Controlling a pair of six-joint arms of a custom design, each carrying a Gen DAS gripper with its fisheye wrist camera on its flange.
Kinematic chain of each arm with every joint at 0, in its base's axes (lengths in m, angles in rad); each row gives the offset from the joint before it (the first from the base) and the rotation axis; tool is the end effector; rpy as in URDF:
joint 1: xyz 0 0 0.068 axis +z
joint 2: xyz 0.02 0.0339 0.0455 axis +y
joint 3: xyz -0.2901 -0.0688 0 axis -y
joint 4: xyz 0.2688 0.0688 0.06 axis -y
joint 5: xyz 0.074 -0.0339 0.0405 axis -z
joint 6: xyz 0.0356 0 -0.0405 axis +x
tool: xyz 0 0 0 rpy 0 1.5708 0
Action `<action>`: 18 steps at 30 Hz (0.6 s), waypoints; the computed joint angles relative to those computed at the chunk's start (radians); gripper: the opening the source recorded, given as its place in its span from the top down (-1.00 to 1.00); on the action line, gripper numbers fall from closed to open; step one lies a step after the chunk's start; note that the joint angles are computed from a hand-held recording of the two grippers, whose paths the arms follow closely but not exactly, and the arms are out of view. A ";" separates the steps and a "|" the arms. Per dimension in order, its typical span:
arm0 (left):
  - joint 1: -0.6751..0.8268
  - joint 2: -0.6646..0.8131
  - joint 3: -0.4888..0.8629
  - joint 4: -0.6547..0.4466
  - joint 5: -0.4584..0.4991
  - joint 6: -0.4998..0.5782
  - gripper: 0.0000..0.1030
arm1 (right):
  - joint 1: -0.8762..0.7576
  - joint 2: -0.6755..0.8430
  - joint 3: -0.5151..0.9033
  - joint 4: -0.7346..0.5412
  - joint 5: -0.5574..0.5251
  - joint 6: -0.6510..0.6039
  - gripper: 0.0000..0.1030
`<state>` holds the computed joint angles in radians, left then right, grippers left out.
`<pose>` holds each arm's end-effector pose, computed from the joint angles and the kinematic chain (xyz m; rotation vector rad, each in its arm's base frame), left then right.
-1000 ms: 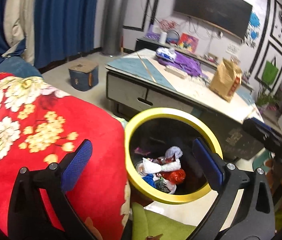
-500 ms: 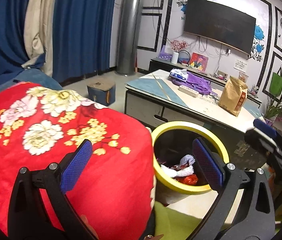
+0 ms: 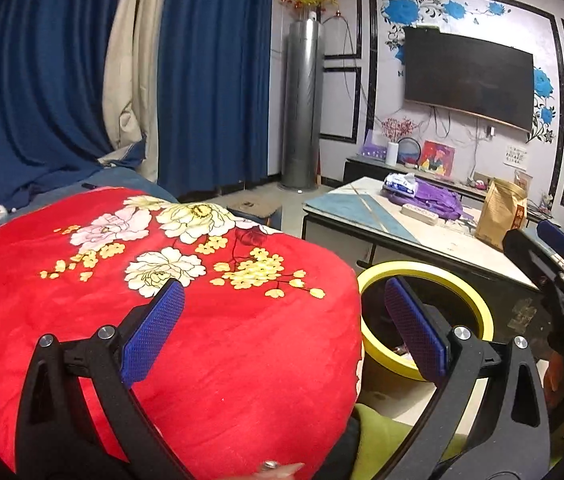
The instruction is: Collect trash
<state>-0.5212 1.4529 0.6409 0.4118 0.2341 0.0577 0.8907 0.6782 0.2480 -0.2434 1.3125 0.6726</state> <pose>0.2686 -0.1637 0.2055 0.7173 1.8648 -0.5312 0.1075 0.0782 0.1861 0.4243 1.6903 -0.3391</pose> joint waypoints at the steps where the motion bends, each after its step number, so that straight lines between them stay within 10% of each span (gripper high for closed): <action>1: 0.004 -0.004 -0.008 0.009 0.006 0.001 -0.79 | 0.000 0.009 -0.001 0.003 -0.004 0.005 -0.88; 18: 0.010 -0.040 -0.051 0.060 0.049 -0.007 -0.79 | -0.055 0.097 -0.003 0.045 -0.082 0.041 -0.88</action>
<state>-0.5108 1.4131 0.5894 0.4720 0.2834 0.0502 0.8362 0.7754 0.2448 -0.1985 1.2305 0.7131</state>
